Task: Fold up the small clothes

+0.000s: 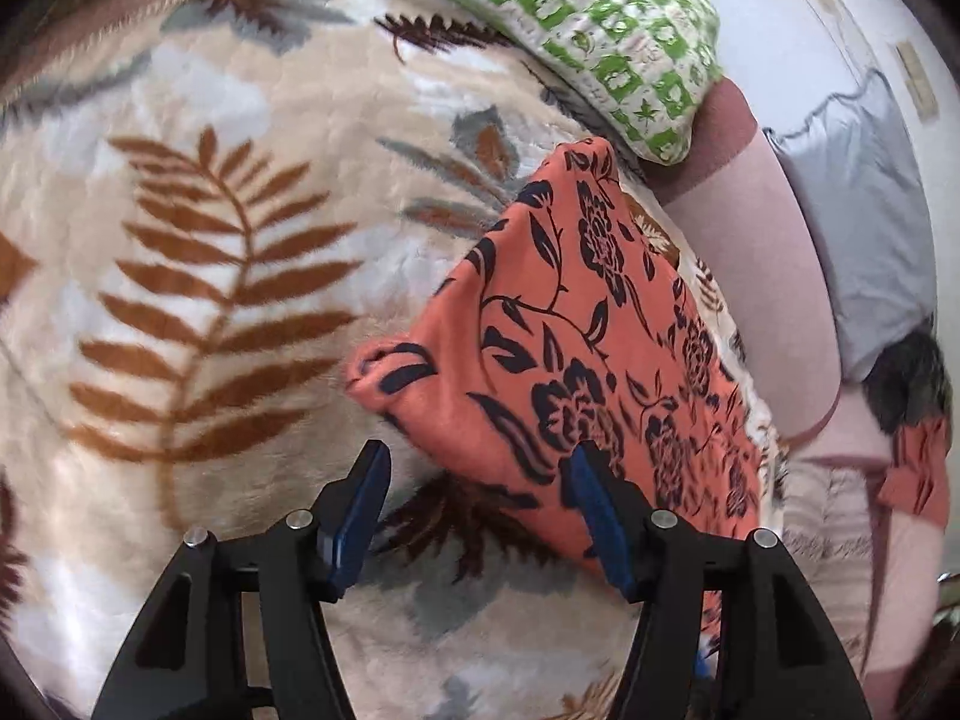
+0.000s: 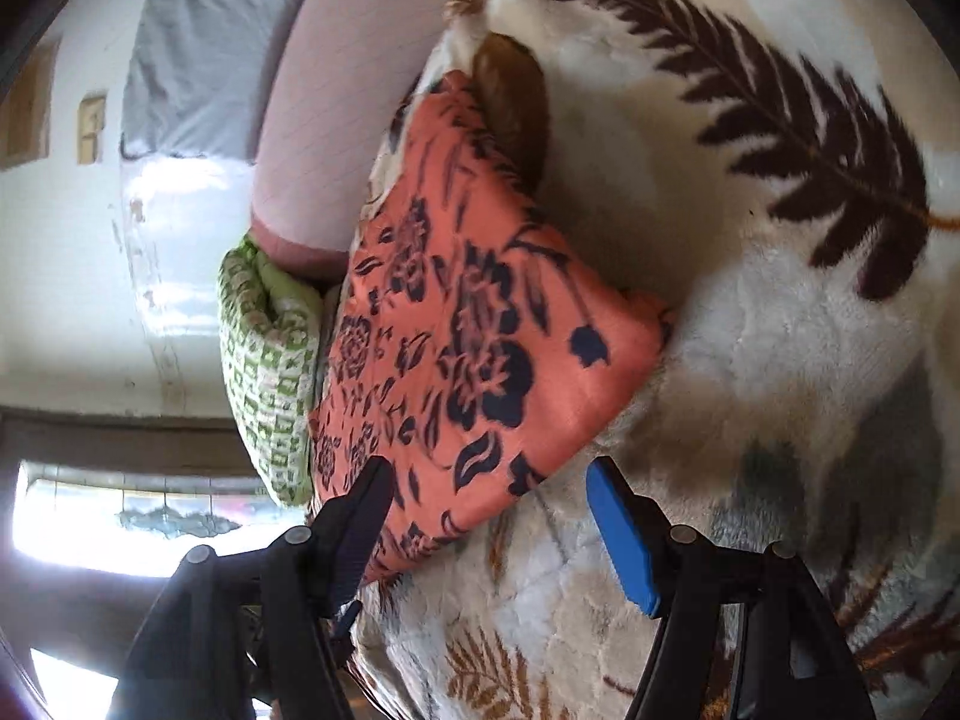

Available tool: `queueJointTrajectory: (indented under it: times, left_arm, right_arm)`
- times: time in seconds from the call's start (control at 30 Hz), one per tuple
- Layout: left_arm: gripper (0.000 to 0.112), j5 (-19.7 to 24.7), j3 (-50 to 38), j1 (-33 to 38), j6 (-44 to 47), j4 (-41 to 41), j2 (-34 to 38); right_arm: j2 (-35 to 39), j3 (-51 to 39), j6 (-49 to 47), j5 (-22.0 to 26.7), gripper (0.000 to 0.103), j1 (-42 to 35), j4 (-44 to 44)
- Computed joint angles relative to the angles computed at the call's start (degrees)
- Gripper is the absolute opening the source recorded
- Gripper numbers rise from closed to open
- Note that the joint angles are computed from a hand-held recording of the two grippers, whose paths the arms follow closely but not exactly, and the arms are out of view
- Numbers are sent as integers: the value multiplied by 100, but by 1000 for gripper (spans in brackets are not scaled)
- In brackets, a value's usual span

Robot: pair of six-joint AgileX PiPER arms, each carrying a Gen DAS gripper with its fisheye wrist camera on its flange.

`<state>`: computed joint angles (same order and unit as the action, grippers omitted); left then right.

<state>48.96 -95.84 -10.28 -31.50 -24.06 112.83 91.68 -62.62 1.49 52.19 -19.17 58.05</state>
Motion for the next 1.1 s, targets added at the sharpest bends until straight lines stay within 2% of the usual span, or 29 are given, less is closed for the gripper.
queueJointTrajectory:
  times: [0.1,0.2,0.27,0.33,0.4,0.43,0.47,0.5,0.57,0.67,0.87,1.03,1.1]
  left_arm:
    - [63,-239,-66,-40,-290,-63,249]
    - [63,-970,378,-62,-453,-259,172]
    - [63,-1271,478,-128,-557,-187,142]
    - [51,-1462,482,-217,-720,42,161]
    - [31,-1568,503,-218,-657,-60,224]
    - [29,-1696,572,-197,-516,-268,236]
    - [26,-1784,672,-178,-383,-412,202]
    - [24,-1755,631,-182,-392,-340,219]
    - [20,-1732,572,-207,-382,-257,187]
    - [19,-1674,498,-286,-345,-21,-30]
    - [18,-1348,574,-435,-296,256,-646]
    - [18,-1116,1635,-554,11,252,-1812]
    - [18,-1026,2099,-607,122,213,-2224]
  right_arm:
    - [96,134,-199,-288,73,-21,320]
    - [239,22,-221,-580,73,59,367]
    - [337,-64,-174,-856,73,141,396]
    - [390,-85,-246,-1139,73,236,499]
    - [477,-240,-107,-1393,72,411,203]
    - [497,-325,116,-1477,69,492,-67]
    - [531,-434,425,-1583,58,585,-434]
    - [582,-496,517,-1584,30,606,-572]
    - [626,-496,686,-1608,26,619,-736]
    - [415,-669,1139,-1610,25,823,-1644]
    - [-231,-953,1606,-1192,24,936,-2545]
    - [-1035,-536,1370,-490,24,564,-2320]
    - [-1478,-115,1116,-167,24,242,-2095]
